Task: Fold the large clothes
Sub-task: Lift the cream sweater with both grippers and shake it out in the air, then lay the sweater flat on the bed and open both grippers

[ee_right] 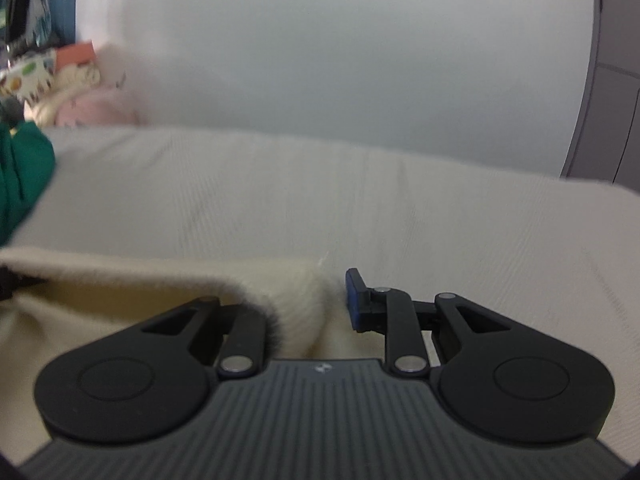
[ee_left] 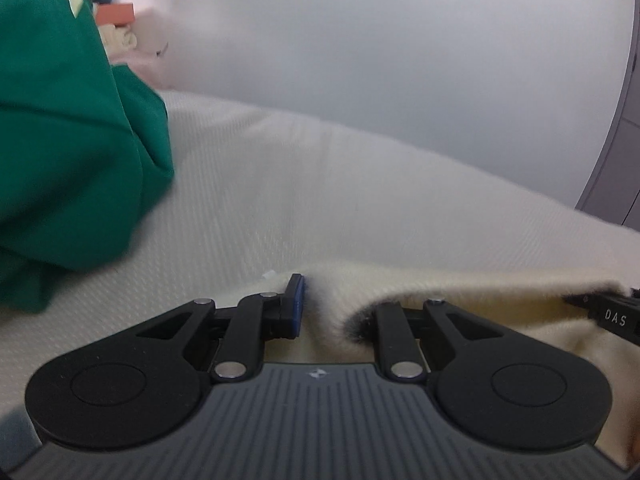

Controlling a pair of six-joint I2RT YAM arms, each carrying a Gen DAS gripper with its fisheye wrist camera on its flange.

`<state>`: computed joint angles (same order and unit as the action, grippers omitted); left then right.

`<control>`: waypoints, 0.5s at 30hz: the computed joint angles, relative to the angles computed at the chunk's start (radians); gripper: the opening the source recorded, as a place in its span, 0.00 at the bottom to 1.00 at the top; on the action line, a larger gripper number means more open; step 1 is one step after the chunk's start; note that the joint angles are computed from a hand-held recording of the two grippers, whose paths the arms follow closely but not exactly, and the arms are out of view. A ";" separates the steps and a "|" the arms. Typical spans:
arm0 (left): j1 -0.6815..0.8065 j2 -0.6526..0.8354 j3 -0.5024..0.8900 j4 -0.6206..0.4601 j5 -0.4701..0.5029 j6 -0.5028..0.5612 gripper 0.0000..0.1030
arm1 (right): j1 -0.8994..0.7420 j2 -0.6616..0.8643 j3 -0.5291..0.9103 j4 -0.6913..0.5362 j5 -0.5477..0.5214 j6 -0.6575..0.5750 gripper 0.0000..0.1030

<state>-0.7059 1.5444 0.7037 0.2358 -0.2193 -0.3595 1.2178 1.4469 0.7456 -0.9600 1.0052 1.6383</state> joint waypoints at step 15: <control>-0.011 -0.276 0.096 -0.424 0.166 -0.018 0.82 | 0.155 -0.088 0.035 -0.112 -0.055 0.171 0.89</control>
<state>-0.7168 1.2684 0.7995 -0.1878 -0.0533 -0.3773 1.3732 1.3585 0.7804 -1.0718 0.9497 1.8089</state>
